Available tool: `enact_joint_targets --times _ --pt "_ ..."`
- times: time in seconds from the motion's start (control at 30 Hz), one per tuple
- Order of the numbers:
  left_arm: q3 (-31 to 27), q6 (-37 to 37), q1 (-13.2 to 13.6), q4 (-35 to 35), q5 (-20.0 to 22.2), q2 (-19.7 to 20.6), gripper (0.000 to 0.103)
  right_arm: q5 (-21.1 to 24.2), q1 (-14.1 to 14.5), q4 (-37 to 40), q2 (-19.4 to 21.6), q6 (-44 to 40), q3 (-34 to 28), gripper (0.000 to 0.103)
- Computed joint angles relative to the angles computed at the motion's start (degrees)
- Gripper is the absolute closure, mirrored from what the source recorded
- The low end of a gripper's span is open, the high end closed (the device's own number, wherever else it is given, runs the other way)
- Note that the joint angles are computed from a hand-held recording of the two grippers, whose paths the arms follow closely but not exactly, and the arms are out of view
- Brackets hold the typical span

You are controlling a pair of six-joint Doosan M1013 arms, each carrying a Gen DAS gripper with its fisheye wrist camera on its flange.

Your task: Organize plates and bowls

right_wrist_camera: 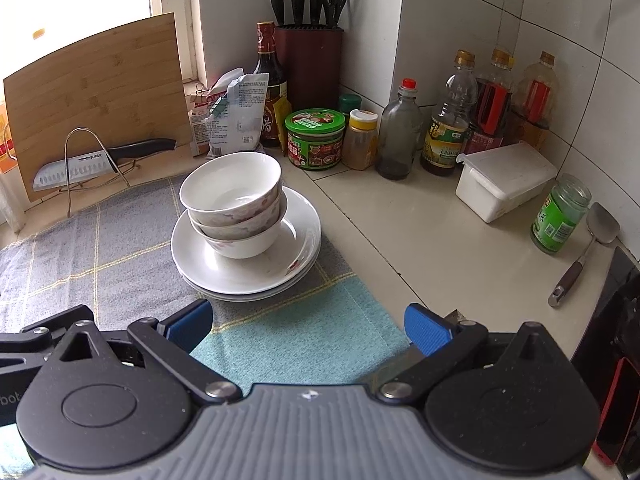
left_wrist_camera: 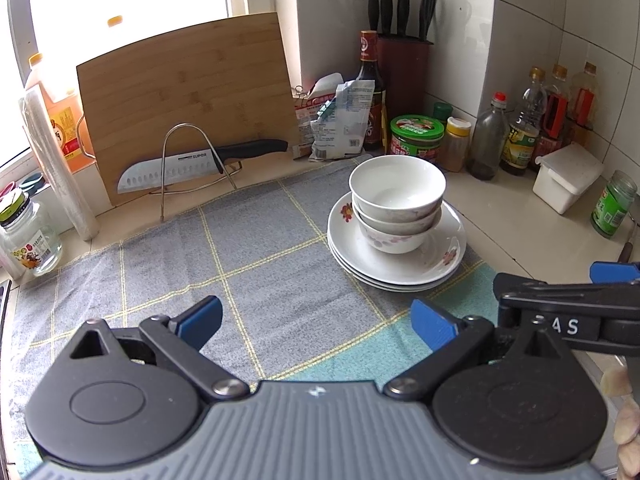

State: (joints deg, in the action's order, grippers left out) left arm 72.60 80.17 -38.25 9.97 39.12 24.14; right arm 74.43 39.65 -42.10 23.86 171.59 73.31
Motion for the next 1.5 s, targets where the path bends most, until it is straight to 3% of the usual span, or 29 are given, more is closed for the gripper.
enact_joint_targets --times 1.5 --pt "-0.7 -2.6 -0.4 1.2 1.3 0.2 0.003 -0.8 -0.3 -0.7 -0.5 0.1 0.8 0.000"
